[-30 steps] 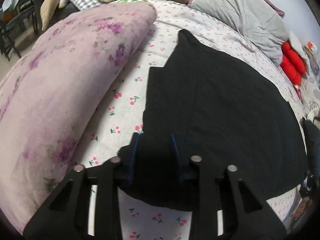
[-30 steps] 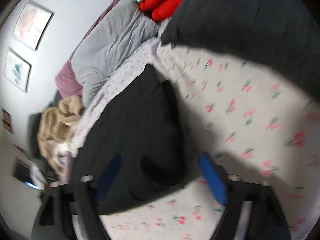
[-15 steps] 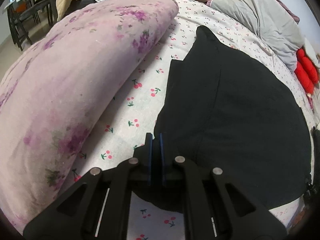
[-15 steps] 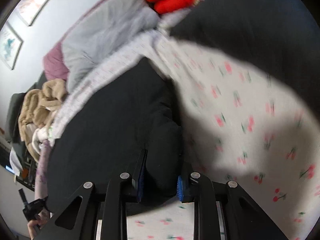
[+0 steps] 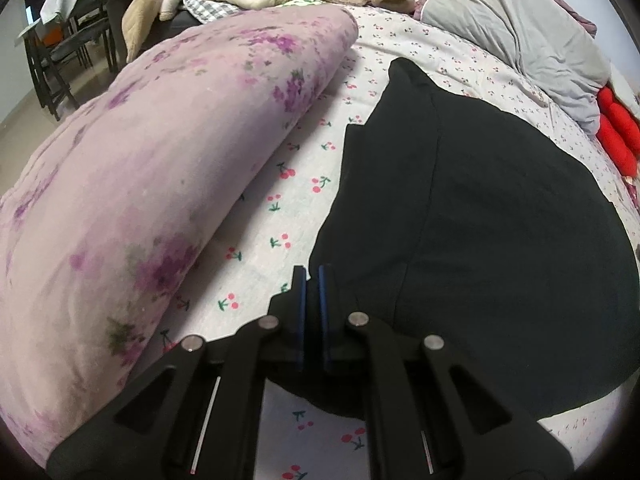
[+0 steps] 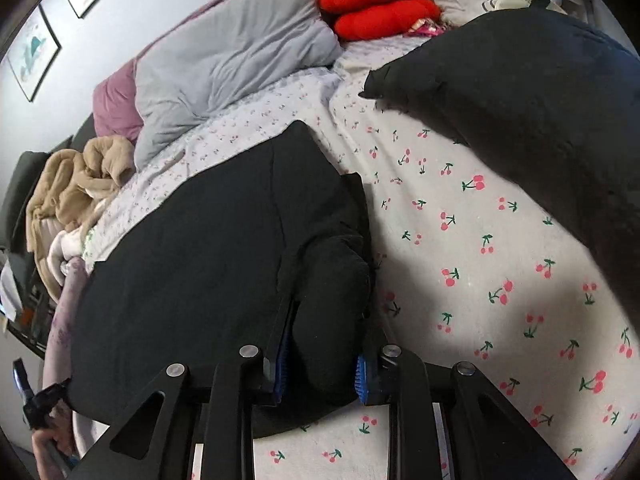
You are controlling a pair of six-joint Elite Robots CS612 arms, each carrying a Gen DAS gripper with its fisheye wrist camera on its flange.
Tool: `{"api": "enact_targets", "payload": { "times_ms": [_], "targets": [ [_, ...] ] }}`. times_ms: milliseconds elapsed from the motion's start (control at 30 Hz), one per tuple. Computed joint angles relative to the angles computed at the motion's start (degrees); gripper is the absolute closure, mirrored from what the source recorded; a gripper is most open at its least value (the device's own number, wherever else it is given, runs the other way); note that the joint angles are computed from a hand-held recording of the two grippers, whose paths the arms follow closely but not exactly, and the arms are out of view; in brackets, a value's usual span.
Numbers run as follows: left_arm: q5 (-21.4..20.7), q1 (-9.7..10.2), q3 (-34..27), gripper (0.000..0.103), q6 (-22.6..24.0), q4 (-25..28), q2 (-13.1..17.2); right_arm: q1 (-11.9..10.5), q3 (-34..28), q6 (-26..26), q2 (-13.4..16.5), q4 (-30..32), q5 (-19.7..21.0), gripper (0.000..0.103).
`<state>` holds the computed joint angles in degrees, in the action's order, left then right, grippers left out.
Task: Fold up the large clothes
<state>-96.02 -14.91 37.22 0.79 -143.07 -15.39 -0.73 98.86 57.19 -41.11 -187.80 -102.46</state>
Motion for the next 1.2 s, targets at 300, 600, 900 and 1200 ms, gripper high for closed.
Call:
{"api": "enact_targets", "payload": {
  "times_ms": [300, 600, 900, 1200],
  "targets": [
    [2.3, -0.57, 1.0, 0.095, 3.7, -1.4, -0.3, -0.6, -0.5, 0.7, 0.8, 4.6, 1.3, 0.072],
    [1.4, 0.48, 4.5, 0.063, 2.2, -2.0, -3.4, 0.1, 8.3, 13.0, 0.2, -15.5, 4.2, 0.021],
    [1.2, -1.26, 13.9, 0.038, 5.6, -8.8, -9.2, 2.2, 6.5, 15.1, 3.1, -24.4, 7.1, 0.021],
    [-5.2, -2.51, 14.3, 0.038, 12.6, -4.4, -9.5, 0.4, 2.7, 18.0, 6.1, -24.1, 10.1, 0.02]
  ]
}}
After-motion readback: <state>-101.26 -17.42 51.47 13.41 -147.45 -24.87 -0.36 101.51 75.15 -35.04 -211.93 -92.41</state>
